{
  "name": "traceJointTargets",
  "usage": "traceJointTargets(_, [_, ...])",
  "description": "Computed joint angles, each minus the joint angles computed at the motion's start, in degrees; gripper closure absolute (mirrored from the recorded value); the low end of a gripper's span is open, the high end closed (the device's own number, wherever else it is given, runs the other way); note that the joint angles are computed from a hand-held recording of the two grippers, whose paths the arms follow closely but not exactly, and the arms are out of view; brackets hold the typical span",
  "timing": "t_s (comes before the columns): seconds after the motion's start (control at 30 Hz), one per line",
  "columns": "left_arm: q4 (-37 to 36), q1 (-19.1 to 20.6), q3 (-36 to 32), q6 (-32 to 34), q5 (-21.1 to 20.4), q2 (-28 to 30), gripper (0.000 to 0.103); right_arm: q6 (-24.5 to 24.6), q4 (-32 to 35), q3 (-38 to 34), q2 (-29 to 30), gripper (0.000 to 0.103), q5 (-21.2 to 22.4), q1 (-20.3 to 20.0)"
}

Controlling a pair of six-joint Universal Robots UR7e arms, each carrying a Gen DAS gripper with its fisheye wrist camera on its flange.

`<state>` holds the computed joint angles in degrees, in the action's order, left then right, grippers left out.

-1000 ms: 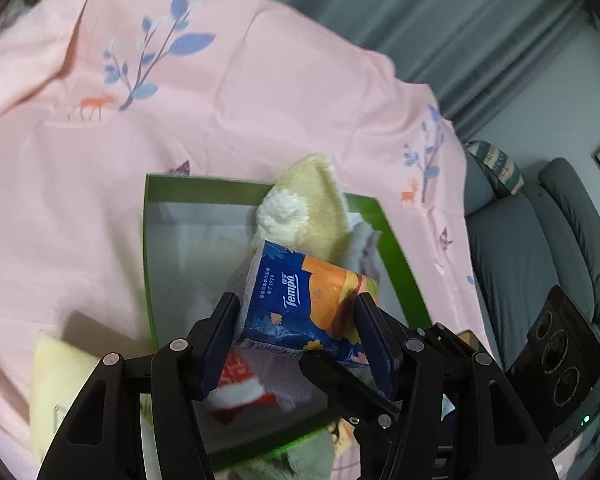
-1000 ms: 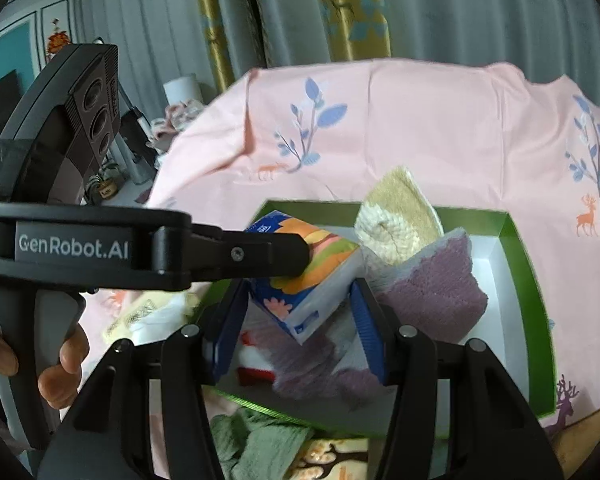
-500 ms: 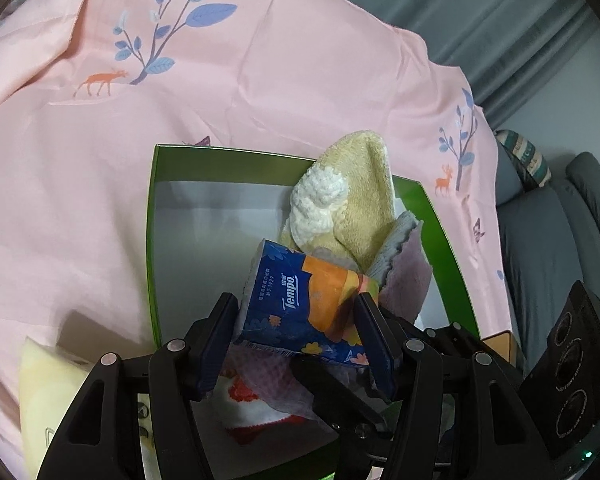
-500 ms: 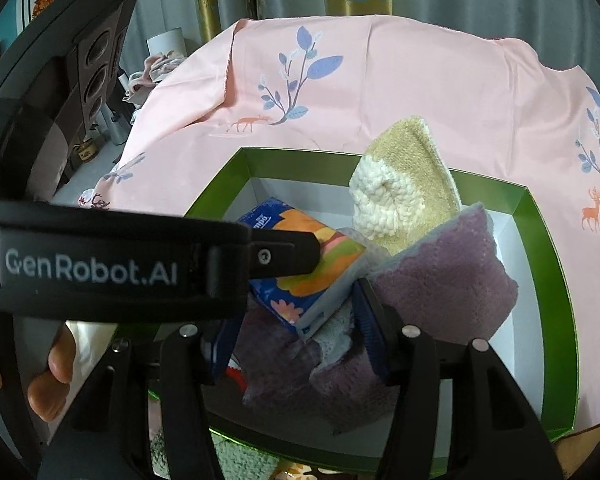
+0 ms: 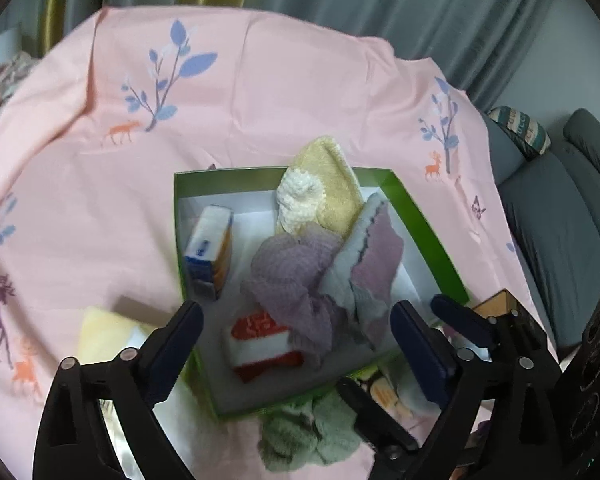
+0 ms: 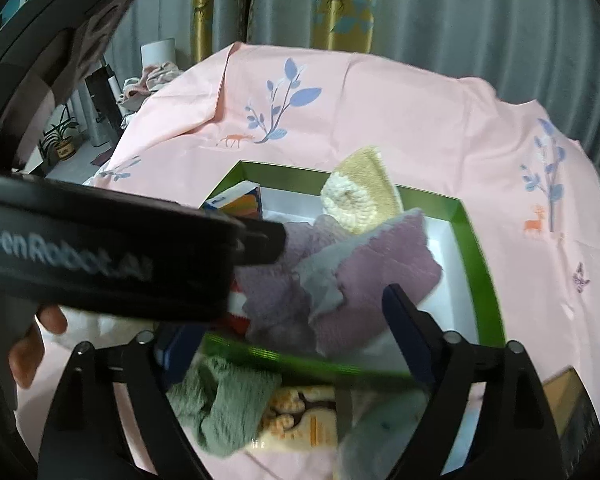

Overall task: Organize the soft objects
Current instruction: 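Move the left tool toward the green fuzzy cloth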

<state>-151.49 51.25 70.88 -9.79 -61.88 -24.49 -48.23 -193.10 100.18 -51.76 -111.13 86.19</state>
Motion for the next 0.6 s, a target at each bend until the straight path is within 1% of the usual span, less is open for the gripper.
traceJointTargets(0.17, [-2.37, -1.48, 6.22, -0.94, 0.39, -3.53, 0.006, 1.2, -3.77, 5.64, -3.29, 0.013, 0.06, 0.14])
traceJointTargets(0.37, [-5.26, -2.87, 13.71, -2.9, -0.27, -7.55, 0.006, 2.62, -7.31, 12.36, -7.61, 0.008, 1.01, -0.02])
traceJointTargets(0.47, [-8.78, -3.82, 17.91, -3.62, 1.59, -9.05, 0.006, 3.55, -8.35, 15.07, -9.42, 0.003, 2.48, -0.61])
traceJointTargets(0.53, [-10.37, -4.26, 20.31, -4.7, 2.47, -9.88, 0.006, 3.98, -9.25, 16.72, -10.3, 0.002, 2.77, -0.97])
traceJointTargets(0.6, [-10.97, -4.25, 22.06, -6.17, 2.11, -10.61, 0.006, 4.37, -9.78, 17.59, -10.64, 0.002, 2.78, -1.24])
